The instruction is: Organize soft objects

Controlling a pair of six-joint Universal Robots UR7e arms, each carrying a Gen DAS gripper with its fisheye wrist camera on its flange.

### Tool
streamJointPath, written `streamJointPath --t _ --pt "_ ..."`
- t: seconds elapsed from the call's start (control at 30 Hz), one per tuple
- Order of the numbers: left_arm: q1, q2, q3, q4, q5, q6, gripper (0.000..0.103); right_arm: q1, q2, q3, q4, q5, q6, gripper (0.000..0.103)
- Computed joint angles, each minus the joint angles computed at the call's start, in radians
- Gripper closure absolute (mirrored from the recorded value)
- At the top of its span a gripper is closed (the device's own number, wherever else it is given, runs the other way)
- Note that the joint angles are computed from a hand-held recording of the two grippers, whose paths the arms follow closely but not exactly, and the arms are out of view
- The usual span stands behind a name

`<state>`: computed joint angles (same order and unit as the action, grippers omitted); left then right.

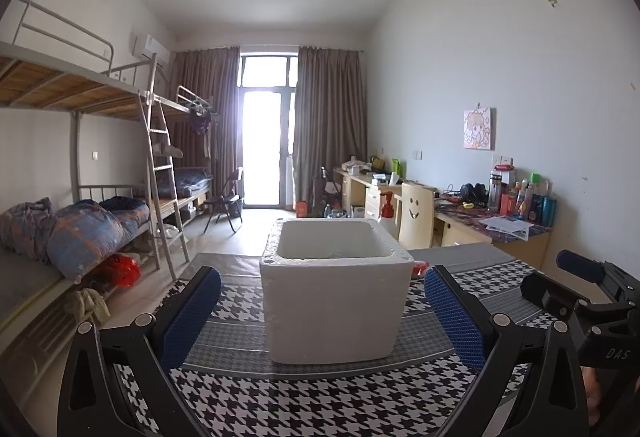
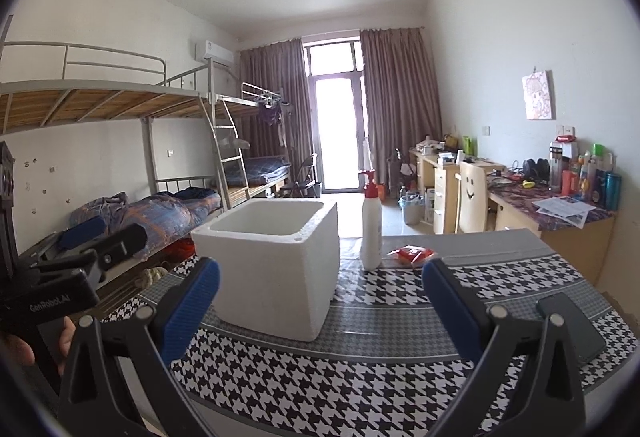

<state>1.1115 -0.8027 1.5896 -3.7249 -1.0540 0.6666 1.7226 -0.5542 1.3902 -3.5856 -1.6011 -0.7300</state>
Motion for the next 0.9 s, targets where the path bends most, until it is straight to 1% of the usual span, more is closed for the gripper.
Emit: streamJointPath --t 0.13,0.37,0.53,0.9 --pt "0.0 0.005 0.004 -0.019 0.008 0.006 0.001 -0.001 0.007 0.007 -0.016 -0.016 -0.01 0.001" --pt "0.006 0.004 0.008 -0.005 0.006 0.005 0.001 -0.006 0.014 0.012 -0.032 -0.023 -0.001 0.001" --pt "0.007 0.009 0.006 -0.017 0.012 0.008 0.001 -0.009 0.011 0.014 -0.03 -0.009 -0.005 0.001" --pt "0.008 0.002 0.013 -0.005 0.008 0.001 0.001 -0.007 0.012 0.017 -0.034 -0.015 -0.01 0.001"
